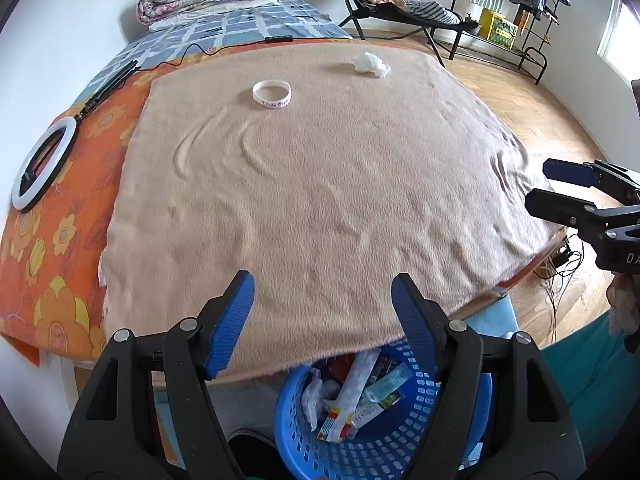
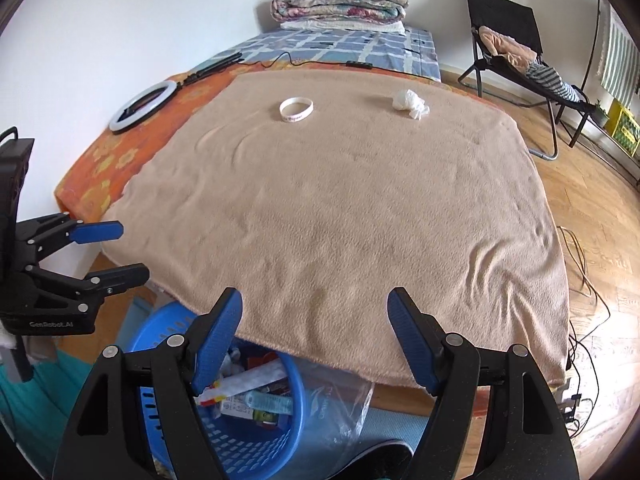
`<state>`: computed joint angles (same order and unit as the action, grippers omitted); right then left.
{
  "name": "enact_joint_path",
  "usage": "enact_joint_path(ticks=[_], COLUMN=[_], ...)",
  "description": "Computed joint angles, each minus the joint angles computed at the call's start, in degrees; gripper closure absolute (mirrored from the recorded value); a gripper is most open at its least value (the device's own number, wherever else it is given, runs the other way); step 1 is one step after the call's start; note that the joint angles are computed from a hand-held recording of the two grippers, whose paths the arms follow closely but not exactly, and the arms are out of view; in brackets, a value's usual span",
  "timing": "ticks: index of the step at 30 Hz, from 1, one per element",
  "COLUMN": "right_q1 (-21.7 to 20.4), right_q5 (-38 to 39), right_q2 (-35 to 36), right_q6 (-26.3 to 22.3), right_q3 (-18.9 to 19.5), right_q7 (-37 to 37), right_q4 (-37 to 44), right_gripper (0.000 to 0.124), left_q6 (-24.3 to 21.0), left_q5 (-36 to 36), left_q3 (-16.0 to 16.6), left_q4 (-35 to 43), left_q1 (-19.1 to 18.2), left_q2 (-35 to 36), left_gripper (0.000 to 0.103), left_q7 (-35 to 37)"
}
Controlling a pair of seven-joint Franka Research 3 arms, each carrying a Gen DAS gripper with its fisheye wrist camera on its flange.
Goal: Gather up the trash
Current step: 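Move both tools back over the white wristband and crumpled tissue, then grasp the white wristband with the left tool while the right tool grasps the white tissue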
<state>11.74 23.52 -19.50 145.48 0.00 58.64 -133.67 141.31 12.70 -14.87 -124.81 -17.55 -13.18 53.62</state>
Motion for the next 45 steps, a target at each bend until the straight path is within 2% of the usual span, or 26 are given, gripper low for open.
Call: enact_joint_path(ticks=[3, 7, 14, 18, 26, 37, 45], right_q1=[-0.4, -1.4, -3.0, -4.0, -4.3, -4.6, -4.3], right_q5=[0.4, 1.3, 1.8, 4.2, -1.9, -6.2, -8.4], right_q2=[3.3, 8.8, 18.0, 23.8, 36.7, 53.2, 61.7], right_q6=[0.4, -1.5, -0.4, -0.3, 1.9, -5.2, -8.9], right_q3=[-0.5, -1.1, -0.8, -0.4, 0.5, 1.0, 1.4], right_q7=[0.6, 1.8, 2.6, 1.3, 3.7, 10.3, 12.9], right_q4=[4.1, 11.3, 22.2, 28.9, 42.6, 63.0, 74.4], right_gripper=[0.049, 0.049, 0.049, 0.043, 0.043, 0.043, 0.043], left_q6=[0.2, 0.2, 1.4, 1.3, 0.3, -2.1, -2.2], left_q5=[1.4, 3.4, 6.3, 8.1, 8.2, 6.0, 7.8], left_q3=[0.3, 0.8, 2.0, 2.9, 4.6, 5.8, 7.7], left_q4=[3.9, 9.6, 18.5, 23.5, 33.1, 44.0, 47.5], left_q1=[1.0, 2.3, 3.4, 3.3, 3.4, 3.5, 2.3], left_q2=[3.4, 8.5, 17.4, 22.5, 31.9, 42.1, 45.3], left_gripper=[0.03, 0.03, 0.03, 0.03, 0.03, 0.03, 0.03], left_q7=[0.1, -0.3, -2.7, -4.0, -4.6, -2.2, -4.0])
